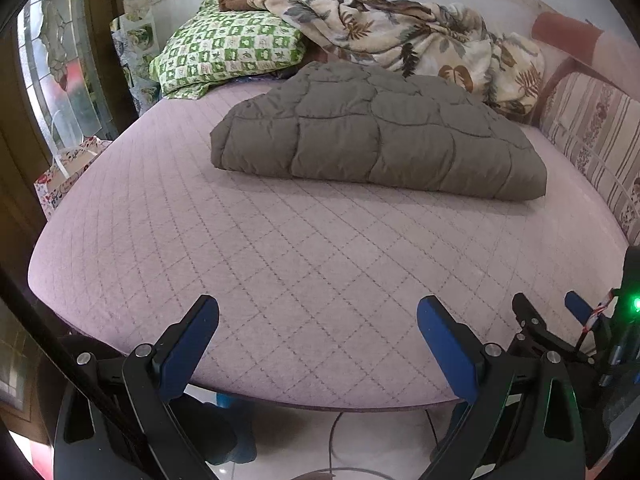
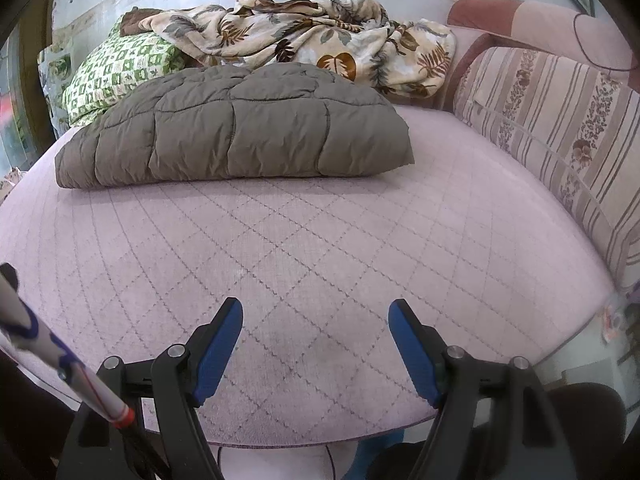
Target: Fold large clothes
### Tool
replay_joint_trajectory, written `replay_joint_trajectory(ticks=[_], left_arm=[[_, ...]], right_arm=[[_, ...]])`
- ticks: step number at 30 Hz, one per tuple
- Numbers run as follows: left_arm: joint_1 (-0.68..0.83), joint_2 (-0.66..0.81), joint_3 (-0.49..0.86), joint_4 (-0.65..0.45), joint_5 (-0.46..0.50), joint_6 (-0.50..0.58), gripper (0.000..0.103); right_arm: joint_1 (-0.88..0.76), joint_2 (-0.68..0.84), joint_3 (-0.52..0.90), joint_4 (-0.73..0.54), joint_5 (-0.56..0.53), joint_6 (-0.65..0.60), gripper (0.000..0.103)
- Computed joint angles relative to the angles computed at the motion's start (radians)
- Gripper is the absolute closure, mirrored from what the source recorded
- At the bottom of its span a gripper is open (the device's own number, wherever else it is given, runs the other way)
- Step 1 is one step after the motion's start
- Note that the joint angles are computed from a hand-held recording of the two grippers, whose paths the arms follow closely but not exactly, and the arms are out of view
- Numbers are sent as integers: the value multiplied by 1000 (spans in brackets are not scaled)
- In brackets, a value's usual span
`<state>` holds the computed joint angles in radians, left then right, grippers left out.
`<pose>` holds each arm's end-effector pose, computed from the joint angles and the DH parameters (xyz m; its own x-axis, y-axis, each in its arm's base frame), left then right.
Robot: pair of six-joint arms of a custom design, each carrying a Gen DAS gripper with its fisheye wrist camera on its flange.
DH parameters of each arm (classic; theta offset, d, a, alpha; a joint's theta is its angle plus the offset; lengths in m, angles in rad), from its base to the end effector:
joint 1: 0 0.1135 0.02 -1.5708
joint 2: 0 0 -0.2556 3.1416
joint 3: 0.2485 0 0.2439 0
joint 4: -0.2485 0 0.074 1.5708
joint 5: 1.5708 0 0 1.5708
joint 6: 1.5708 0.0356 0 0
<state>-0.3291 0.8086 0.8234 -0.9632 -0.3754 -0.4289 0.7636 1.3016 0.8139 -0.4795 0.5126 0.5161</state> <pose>0.1381 -0.0334 0.2748 -0.7402 -0.1561 -0.6541 -0.2302 0.9727 0.0285 0.1916 0.1593 0.2156 -0.7154 -0.0895 -0.6929 -0.0558 0.9959 -0.0711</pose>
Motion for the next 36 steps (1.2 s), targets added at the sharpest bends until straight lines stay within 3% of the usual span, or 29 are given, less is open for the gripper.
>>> replay_joint_trajectory(ticks=[9, 19, 36], left_arm=[[40, -28, -7, -7, 45, 18, 4], [98, 3, -36, 23, 114, 41, 4], [22, 54, -55, 65, 83, 18, 4]], right_arm=[[65, -7, -6, -30, 48, 36, 24], [61, -18, -10, -20, 20, 45, 20], [32, -6, -16, 2, 26, 37, 18]])
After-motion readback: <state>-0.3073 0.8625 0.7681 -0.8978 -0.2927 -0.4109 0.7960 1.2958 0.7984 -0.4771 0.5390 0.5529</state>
